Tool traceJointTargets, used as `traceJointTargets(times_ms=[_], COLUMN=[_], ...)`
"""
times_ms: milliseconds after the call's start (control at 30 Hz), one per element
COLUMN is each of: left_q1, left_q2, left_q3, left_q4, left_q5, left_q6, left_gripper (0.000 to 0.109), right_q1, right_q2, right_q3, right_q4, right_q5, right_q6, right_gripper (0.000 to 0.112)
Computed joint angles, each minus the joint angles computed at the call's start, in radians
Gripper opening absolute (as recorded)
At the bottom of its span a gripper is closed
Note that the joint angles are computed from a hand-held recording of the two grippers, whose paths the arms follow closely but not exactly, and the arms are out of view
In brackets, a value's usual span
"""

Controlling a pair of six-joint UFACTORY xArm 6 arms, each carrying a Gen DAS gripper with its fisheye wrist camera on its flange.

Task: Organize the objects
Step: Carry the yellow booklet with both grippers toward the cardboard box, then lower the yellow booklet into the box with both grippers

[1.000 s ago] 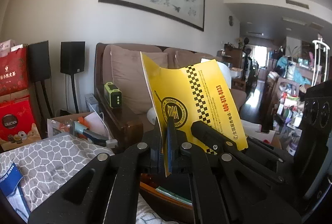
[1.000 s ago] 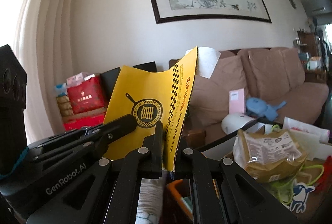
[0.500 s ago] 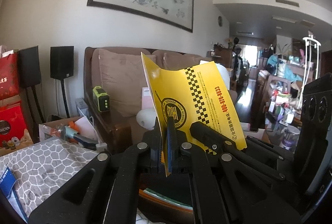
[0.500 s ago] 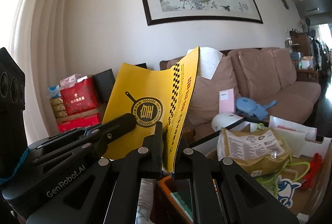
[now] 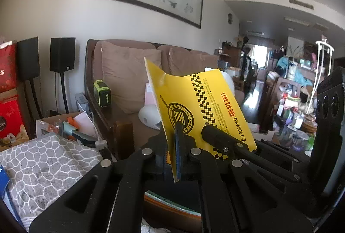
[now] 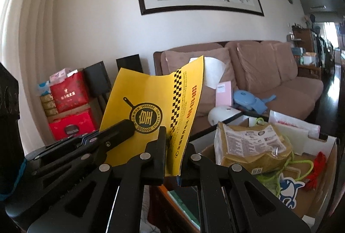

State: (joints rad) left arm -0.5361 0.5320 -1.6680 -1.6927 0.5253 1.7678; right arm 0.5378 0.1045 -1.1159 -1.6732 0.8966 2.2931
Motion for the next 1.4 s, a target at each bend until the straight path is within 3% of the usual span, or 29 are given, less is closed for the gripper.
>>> traceJointTargets(times_ms=[500,733,933,1100,1300,1400], left_q1=[-0.006,-0.03,-0.073,-0.115,-0.101,-0.114], left_q2=[0.01,-0.008,0.011,0.003,-0.008,0.006], left_q3=[-0.01,0.009,-0.017,-0.006,0.004,-0.006], left_q4=[0.031,0.053,0.151,0.18,0.182,0.227], left_q5=[0.011,0.008,-0.06,-0.123,-0.003,0.014], left_q6=[-0.051,-0.098,-0.286,-0.315,-0.363,-0.402], left_gripper=[0.006,0.007,0.011,0.011,0.01,0.01], right_q1=[0.014,0.001,-0.009,-0.017,-0.026,-0.024], right_q2=[-0.022,-0.074,-0.128,-0.187,-0.288,-0.309], right_q3=[0.022,0.079,0.145,0.205,0.296,0.318], right_q4=[0.016,0.027,0.04,0.108,0.165,0.206], right_q5=[0.035,0.04,0.054,0.083,0.099,0.121], right_q6=[-0.015,0.042,0.074,0.037,0.044,0.032], right_gripper=[0.006,0.006,0.006,0.006,0.005,0.005])
